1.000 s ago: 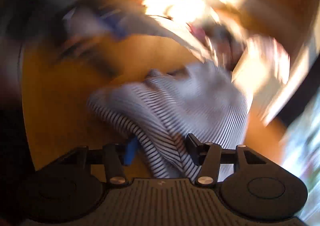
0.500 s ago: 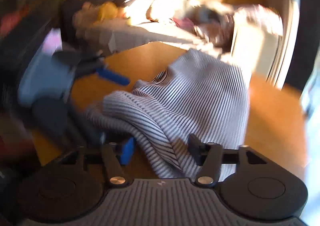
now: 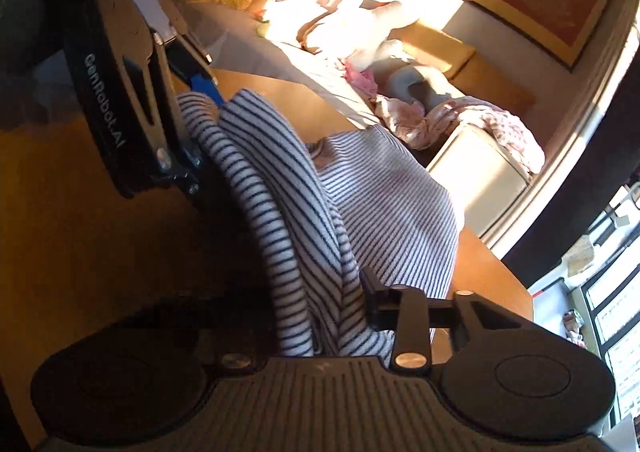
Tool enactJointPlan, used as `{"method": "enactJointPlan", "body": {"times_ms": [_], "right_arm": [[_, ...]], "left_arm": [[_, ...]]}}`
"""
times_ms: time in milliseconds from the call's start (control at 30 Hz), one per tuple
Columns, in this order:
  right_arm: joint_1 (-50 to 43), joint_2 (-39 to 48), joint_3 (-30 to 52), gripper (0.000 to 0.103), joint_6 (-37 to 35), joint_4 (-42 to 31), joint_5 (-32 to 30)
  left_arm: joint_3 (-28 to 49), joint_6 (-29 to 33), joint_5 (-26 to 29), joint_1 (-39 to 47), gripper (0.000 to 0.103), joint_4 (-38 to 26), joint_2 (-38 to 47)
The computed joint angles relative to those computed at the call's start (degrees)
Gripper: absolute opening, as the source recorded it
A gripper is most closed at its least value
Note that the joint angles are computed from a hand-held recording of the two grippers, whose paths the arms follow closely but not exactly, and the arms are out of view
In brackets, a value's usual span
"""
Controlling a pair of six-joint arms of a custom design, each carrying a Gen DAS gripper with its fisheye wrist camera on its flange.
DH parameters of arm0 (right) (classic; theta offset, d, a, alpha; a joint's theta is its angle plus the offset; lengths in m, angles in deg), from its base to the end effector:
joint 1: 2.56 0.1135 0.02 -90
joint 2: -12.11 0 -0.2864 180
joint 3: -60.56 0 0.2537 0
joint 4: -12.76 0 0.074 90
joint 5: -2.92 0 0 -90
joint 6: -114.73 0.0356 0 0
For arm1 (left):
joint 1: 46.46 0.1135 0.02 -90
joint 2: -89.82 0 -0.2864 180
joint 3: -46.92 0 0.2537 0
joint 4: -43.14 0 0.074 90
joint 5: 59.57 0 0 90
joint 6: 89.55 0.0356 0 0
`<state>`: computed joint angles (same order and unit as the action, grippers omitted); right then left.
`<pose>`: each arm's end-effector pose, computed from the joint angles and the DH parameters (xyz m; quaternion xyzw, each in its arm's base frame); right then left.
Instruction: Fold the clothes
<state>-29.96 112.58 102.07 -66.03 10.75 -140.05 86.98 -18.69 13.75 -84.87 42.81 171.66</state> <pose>0.2343 -0.0894 0.0943 -0.5502 0.6787 0.0294 0.4856 0.2013 -0.1465 0.1555 0.0933 0.9014 -0.0771 0.4158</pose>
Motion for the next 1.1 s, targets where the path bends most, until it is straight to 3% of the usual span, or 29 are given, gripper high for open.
{"method": "enactJointPlan", "body": {"times_ms": [267, 333, 433, 533, 733, 867, 933, 1000, 1100], "right_arm": [[-1.94, -6.05, 1.90, 0.028, -7.66, -13.80, 2.68], [-2.80, -8.20, 2.33, 0.028, -11.32, -18.48, 3.88], [-4.03, -11.20, 2.79, 0.027, -16.31, -24.45, 5.26], [-6.11, -14.36, 4.44, 0.027, -21.98, -33.86, 6.27], [-12.33, -18.27, 15.25, 0.024, -37.01, -64.14, 7.13], [-16.45, -19.88, 24.84, 0.024, -45.84, -82.75, 6.83], [-14.55, -18.41, 29.65, 0.024, -44.53, -86.80, 5.35], [-10.51, -15.69, 32.98, 0.024, -38.30, -85.50, 4.05], [-2.48, -9.80, 33.41, 0.024, -24.30, -72.73, 2.67]], "left_arm": [[-7.63, 1.67, 4.90, 4.43, 0.097, -3.22, -20.61], [-7.61, 1.50, 5.85, 7.27, 0.097, -1.83, -22.44], [-6.91, 0.07, 11.19, 12.93, 0.097, 2.50, -21.08], [-3.96, 3.63, 10.06, 12.48, 0.097, 4.98, -12.31], [-2.12, 9.77, 12.70, 11.09, 0.097, 8.22, 2.01], [-4.28, 9.51, 19.44, 14.26, 0.097, 10.62, 1.99], [-4.59, 9.89, 22.66, 15.44, 0.097, 10.70, 1.72], [-4.16, 10.21, 22.60, 15.42, 0.097, 9.88, 2.07], [-3.16, 10.48, 21.40, 15.93, 0.096, 9.15, 4.35]]}}
